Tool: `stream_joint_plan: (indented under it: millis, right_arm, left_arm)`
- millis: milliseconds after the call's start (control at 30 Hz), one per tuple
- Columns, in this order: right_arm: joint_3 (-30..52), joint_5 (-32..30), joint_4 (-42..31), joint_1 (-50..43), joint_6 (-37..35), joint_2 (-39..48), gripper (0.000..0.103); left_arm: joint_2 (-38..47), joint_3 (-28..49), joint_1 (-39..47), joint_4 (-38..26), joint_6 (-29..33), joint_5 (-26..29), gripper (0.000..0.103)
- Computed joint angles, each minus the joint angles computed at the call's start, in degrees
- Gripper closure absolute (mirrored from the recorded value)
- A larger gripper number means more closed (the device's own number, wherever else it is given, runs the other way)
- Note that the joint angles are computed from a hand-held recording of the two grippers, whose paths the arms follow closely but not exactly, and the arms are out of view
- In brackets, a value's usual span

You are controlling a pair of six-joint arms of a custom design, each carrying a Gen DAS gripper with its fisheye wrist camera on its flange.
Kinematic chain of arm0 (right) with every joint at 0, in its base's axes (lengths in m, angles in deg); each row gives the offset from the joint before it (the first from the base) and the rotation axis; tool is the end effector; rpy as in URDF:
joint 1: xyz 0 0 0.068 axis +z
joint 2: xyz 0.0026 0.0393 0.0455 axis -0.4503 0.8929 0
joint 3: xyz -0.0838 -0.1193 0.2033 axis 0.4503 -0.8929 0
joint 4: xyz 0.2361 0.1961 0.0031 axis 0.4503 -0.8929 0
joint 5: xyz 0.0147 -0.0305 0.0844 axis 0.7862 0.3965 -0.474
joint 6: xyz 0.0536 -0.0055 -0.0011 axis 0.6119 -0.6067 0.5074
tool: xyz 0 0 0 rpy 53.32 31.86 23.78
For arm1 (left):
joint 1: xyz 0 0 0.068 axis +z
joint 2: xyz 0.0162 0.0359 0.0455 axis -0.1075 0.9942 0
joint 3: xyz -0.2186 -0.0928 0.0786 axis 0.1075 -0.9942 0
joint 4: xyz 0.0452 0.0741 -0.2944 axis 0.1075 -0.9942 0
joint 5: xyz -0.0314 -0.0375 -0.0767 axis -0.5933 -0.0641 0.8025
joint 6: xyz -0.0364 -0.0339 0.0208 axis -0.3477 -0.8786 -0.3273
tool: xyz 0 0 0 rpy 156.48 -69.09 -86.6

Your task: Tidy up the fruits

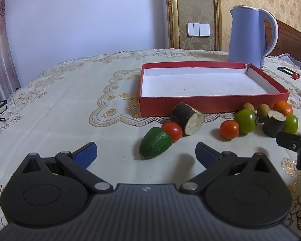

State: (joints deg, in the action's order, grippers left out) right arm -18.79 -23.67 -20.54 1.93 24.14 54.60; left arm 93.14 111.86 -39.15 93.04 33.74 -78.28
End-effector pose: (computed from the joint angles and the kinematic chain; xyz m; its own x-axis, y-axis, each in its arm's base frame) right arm 0.2616 0.1223 -0.0054 -0.4495 0.0835 -0.8894 0.1325 0.9908 0.0261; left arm 0.2981 -0.1777 0.0182 -0.4654 0.1707 -0.8685 0.1903 0.9776 0.0901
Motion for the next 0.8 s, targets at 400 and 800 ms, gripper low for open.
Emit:
stream_joint_plan:
  millis: [400,800]
  right_arm:
    - [0.07,-0.23,0.09,-0.15,0.1,0.13,0.0]
    - [0.11,0.04,-0.07,-0.05,0.14,0.11,0.0]
  left_arm:
    - [-0.96,-0.81,0.99,1.32,1.98,0.86,0.0]
    - [-0.9,-0.8,0.15,0.73,2.77,-0.13,0.0]
